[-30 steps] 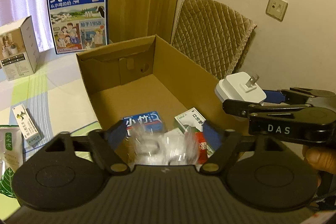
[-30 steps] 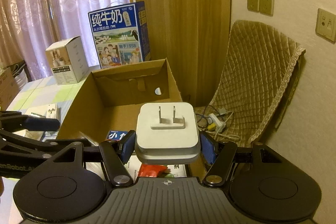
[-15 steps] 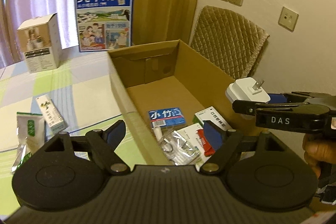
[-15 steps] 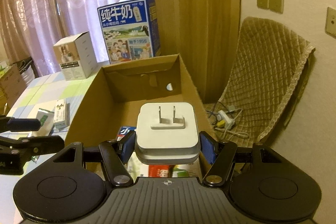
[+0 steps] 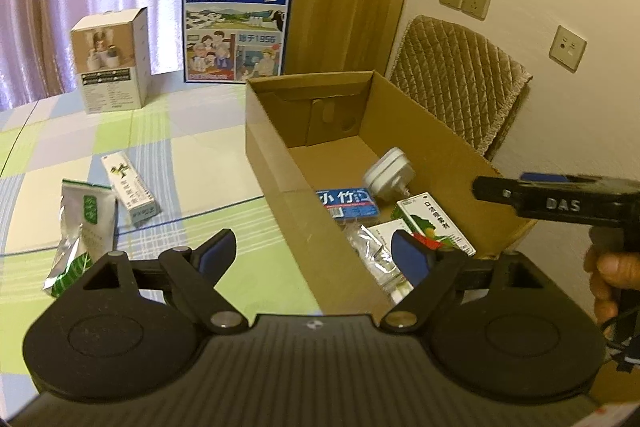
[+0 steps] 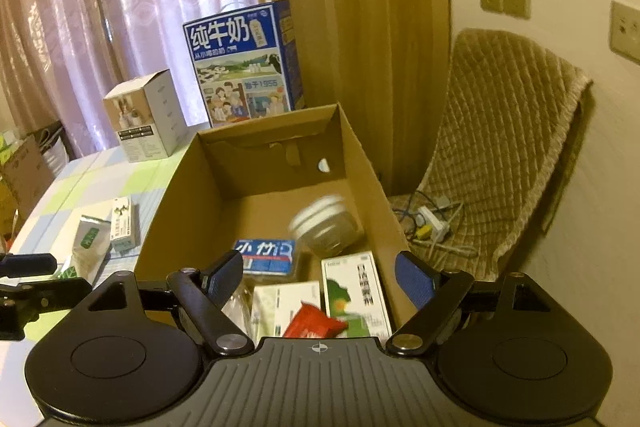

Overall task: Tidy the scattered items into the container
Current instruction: 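Move both tools back over the tea bag and ointment box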

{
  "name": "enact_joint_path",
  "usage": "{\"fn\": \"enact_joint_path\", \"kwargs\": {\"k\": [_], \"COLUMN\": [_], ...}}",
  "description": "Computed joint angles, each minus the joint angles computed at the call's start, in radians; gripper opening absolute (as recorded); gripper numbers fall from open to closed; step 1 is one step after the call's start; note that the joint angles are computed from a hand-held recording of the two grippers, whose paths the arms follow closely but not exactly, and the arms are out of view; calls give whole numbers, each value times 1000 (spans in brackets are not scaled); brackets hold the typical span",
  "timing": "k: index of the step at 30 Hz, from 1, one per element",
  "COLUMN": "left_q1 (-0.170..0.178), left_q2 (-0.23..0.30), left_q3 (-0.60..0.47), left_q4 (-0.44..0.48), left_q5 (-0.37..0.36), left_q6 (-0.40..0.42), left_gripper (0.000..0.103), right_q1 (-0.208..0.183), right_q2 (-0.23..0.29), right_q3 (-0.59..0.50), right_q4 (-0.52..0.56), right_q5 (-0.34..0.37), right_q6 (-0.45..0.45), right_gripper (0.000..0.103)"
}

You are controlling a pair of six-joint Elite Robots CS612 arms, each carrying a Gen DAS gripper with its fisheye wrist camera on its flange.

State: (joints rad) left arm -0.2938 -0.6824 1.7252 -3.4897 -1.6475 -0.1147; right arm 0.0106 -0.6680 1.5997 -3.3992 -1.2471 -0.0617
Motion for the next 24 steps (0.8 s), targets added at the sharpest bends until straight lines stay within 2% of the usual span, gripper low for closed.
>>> {"fn": "enact_joint_path", "kwargs": {"k": [12,24], "left_q1": [14,61], "left_q2": [-48,-106], "left_q3": [102,215], "left_q4": [-56,-110], "left_q5": [42,129], "left_q6": [-37,-79], "left_gripper": [84,85], "right_q1": [11,54], "right_q2": [-63,-103], "right_q3": [111,162], "right_q4": [-78,-86], "right_q5": [37,123], "right_q6": [8,-56], "right_gripper": [85,87]}}
